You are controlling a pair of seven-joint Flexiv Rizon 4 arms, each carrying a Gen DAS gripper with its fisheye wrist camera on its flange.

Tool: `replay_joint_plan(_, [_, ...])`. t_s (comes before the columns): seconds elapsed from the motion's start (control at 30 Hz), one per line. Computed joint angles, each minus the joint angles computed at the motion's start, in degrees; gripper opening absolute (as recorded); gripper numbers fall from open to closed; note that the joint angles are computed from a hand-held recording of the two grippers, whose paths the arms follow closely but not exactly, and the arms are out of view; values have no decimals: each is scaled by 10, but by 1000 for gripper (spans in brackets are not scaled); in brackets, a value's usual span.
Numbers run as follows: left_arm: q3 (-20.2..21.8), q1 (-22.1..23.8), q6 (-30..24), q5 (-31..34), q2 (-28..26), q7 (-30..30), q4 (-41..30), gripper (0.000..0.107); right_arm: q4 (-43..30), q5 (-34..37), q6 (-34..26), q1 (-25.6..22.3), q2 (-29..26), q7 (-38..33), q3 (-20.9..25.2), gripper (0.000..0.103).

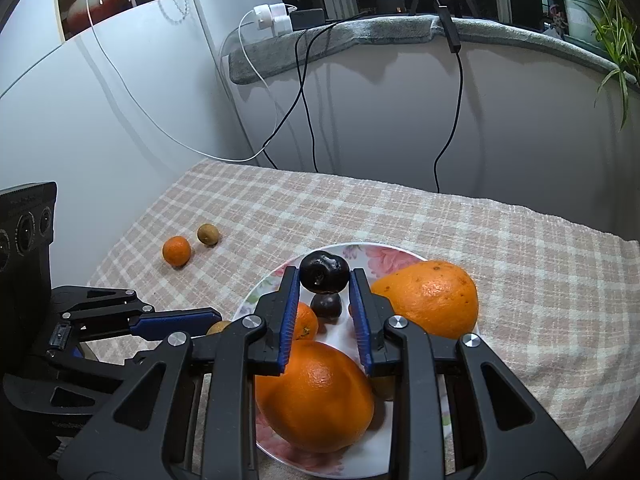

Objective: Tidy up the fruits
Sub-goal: 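Open the left tool to drop the kiwi on the plate while the right tool releases the plum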

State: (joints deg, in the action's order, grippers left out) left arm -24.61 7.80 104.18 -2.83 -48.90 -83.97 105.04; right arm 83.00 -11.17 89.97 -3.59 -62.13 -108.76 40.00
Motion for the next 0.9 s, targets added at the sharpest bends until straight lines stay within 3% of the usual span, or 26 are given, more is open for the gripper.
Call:
replay_joint_plan(0.1, [1,-1,-1,1,0,2,-1,31,-1,1,-1,0,0,-1,0,29])
replay_joint_plan(0.23, [3,-2,3,3,1,2,0,36,1,1,0,-8,-3,-9,12,47])
replay_joint_plan(0.3, [6,-5,6,3,3,1,1,46,4,-1,7,-6,-1,-11,10,54])
replay_joint_plan(0.43, [13,-10,13,4,5,-2,4,55,10,-10,16,-10,0,-10,14,68])
replay_joint_plan(0.6, [27,-20,25,4,9,-12,7,72,14,-21,23,-16,1,-2,19,71])
replay_joint_plan(0.7, [37,-28,29,2,12,-19,7,72,15,-28,21,-22,-1,2,27,75])
replay_joint_plan(0.77, [46,-35,30,0,14,-22,6,73,16,-30,26,-23,-2,4,28,85])
replay_joint_plan(0.9, [70,-56,33,-8,18,-28,4,78,20,-39,30,-24,0,11,27,85])
